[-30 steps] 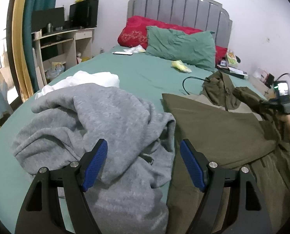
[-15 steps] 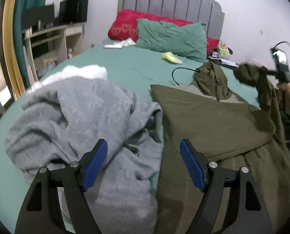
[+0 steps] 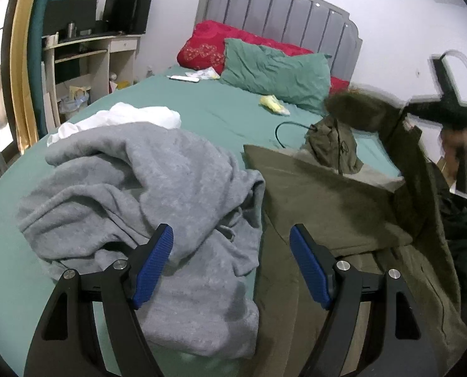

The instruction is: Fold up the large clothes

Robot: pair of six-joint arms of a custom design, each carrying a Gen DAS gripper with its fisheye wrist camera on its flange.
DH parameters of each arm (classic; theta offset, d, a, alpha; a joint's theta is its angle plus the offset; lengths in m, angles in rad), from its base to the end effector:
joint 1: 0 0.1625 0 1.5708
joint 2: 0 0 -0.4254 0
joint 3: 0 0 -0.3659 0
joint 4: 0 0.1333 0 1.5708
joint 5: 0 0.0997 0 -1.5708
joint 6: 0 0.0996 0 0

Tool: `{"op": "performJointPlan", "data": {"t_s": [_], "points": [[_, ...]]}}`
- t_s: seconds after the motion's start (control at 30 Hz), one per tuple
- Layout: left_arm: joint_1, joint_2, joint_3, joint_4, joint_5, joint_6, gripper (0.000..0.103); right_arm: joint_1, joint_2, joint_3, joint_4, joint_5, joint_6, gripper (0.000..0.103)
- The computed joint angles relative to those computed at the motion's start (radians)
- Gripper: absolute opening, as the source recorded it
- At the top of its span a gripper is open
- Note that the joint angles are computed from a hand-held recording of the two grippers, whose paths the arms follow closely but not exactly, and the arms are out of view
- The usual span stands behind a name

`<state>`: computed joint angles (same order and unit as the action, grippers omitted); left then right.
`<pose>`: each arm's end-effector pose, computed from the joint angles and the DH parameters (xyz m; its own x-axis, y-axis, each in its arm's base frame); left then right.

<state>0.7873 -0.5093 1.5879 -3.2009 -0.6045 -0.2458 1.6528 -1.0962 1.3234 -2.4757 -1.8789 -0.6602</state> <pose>-0.3125 -0.6187 0.0515 -0.8319 -0.0540 -0.5522 0.4110 0.6086 -0.6787 0.1591 -0.6773 0.4470 -0.7233 -0.3881 0.5711 -0.6424 0.6816 -0.3504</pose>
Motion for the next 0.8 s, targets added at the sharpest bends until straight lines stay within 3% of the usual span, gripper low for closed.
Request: {"op": "performJointPlan", "data": {"t_s": [0.03,0.1,0.23,0.3,0.37,0.43,0.53,0.6,0.73,0.8], "points": [[-0.001,0.0,0.0,-0.007,0.004,0.008,0.08,0.002,0.013,0.026,0.063,-0.029,0.001,0.018],[-0.003,-0.002,0.003,-0.014,0.008,0.021,0.08,0.007,0.019,0.099,0.084,-0.067,-0.034,0.032],[-0.009,-0.006,0.018,-0.013,0.018,0.043,0.08,-0.004,-0.003,0.202,0.09,-0.066,-0.039,0.034],[-0.011,-0.007,0.025,-0.014,0.015,0.044,0.08,-0.012,-0.013,0.226,0.004,-0.075,-0.065,0.034],[-0.009,-0.015,0.033,-0.001,-0.008,0.019,0.08,-0.031,-0.002,0.202,-0.091,-0.123,-0.1,0.034],[-0.005,-0.016,0.034,0.01,-0.047,0.0,0.08,-0.048,0.047,0.16,-0.197,-0.196,-0.076,0.035],[-0.005,0.002,0.02,0.03,-0.061,0.0,0.08,-0.082,0.108,0.078,-0.139,-0.147,0.036,0.035],[-0.001,0.012,0.002,0.059,-0.078,-0.006,0.08,-0.101,0.152,0.034,-0.122,-0.067,0.114,0.035],[0.001,0.033,-0.027,0.082,-0.069,0.007,0.08,-0.112,0.233,-0.023,-0.076,0.007,0.182,0.035],[0.003,0.037,-0.034,0.098,-0.058,0.01,0.08,-0.104,0.241,-0.004,-0.081,0.043,0.16,0.03]]}}
